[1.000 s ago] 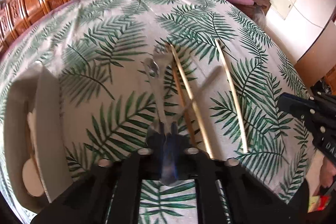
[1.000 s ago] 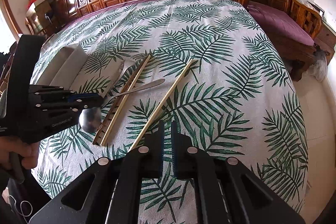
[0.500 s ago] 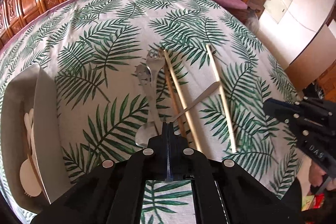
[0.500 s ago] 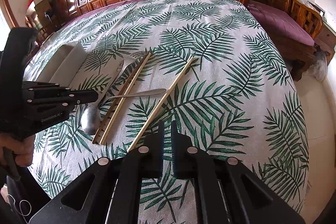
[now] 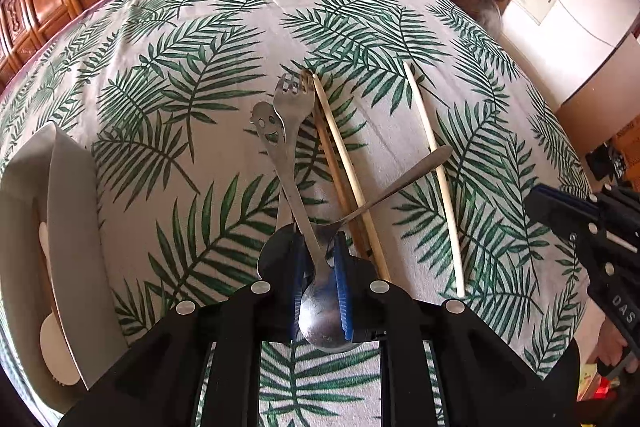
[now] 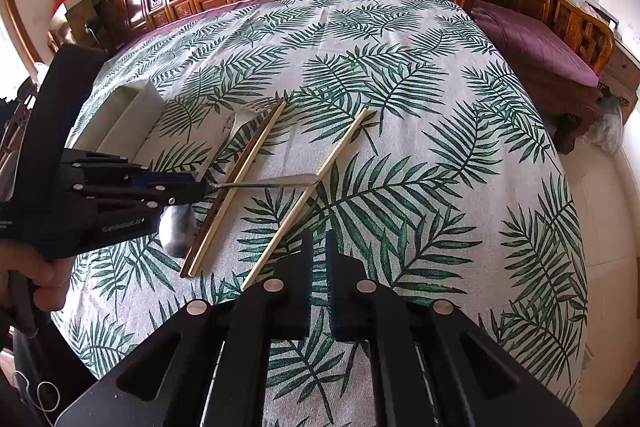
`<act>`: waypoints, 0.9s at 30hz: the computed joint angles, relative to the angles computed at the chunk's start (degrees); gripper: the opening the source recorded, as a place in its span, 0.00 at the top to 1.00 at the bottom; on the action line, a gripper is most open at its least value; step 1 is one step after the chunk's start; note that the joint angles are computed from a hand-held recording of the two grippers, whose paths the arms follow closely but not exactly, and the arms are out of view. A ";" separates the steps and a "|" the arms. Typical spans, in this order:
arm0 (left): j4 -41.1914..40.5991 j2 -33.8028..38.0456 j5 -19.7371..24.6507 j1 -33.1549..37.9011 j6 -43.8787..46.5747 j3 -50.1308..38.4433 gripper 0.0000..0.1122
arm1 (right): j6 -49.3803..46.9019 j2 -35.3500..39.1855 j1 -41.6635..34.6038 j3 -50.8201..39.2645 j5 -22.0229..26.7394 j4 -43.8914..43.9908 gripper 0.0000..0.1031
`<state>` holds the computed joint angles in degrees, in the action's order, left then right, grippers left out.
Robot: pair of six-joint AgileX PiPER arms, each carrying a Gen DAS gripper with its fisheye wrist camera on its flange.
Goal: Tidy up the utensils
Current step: 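Close the left tool on the metal spoon's handle and lift it, then carry the metal spoon toward the tray with the left tool while the right tool grasps a wooden chopstick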
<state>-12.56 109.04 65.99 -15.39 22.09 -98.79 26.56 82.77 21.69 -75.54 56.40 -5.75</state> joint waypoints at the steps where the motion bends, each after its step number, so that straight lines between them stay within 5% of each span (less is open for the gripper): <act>1: 0.59 0.12 -0.07 -0.36 -0.41 -0.24 0.88 | 0.04 0.02 0.09 -0.04 0.07 -0.10 0.93; 10: 3.47 0.51 -2.74 -2.12 -1.51 -0.24 0.87 | 0.67 -0.04 1.13 0.04 0.16 -0.66 0.93; 27: 2.15 -5.81 -8.49 0.87 3.38 7.37 1.00 | 0.45 0.28 1.47 -0.30 0.58 -0.73 0.93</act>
<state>-10.41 103.23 57.50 -14.52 25.47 -91.42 27.02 83.05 23.16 -75.84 56.98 -6.48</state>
